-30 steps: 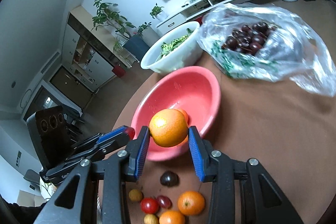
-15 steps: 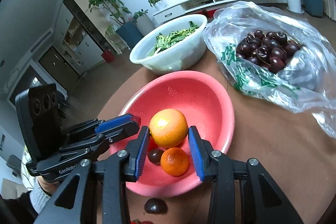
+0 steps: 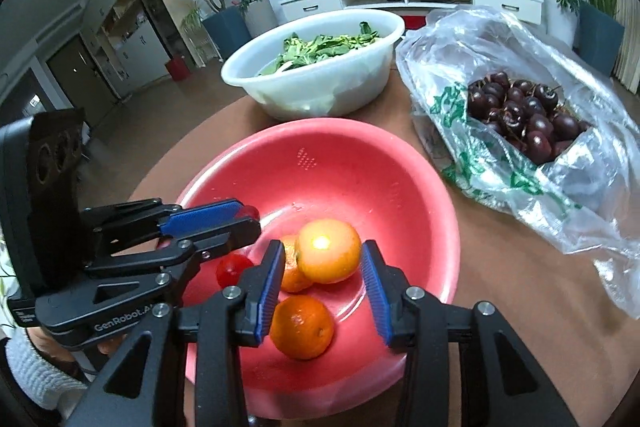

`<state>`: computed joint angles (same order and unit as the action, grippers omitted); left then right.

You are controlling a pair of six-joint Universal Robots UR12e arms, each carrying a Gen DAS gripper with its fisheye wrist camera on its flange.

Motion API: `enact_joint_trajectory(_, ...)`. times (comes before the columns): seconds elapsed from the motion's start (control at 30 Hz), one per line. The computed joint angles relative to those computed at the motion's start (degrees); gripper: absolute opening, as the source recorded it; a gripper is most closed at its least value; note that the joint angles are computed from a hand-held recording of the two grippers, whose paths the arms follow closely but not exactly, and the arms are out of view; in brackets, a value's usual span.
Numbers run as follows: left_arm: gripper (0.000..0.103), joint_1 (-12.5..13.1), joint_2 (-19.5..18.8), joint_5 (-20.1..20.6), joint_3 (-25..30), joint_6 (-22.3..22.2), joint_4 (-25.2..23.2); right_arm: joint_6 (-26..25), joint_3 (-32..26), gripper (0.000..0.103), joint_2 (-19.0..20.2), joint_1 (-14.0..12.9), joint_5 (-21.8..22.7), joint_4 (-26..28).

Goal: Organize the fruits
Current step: 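Release the mandarin into the red bowl with the right tool while the left tool drops the grape, then withdraw both tools from the bowl back toward the loose fruit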

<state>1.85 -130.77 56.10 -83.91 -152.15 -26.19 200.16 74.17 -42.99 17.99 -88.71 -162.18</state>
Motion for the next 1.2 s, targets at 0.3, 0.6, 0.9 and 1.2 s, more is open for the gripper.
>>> enact_joint_trajectory(0.3,0.021,-0.1,0.39,1.2,-0.8,-0.54,1.82,-0.34,3.35,0.045,-2.02,0.6,-1.22,-4.78)
enact_joint_trajectory(0.6,0.046,0.24,1.08,1.11,-2.1,-2.83,4.67,1.51,10.46,0.05,-6.0,1.89,-4.29,-13.47)
enact_joint_trajectory(0.9,0.046,1.55,4.23,-1.38,-7.22,-3.83,8.92,3.74,17.61,0.056,-9.49,3.31,-7.81,-18.67)
enact_joint_trajectory(1.2,0.046,3.36,9.26,-2.68,-15.83,-1.62,13.74,5.36,20.26,0.056,-9.85,4.09,-7.67,-17.21)
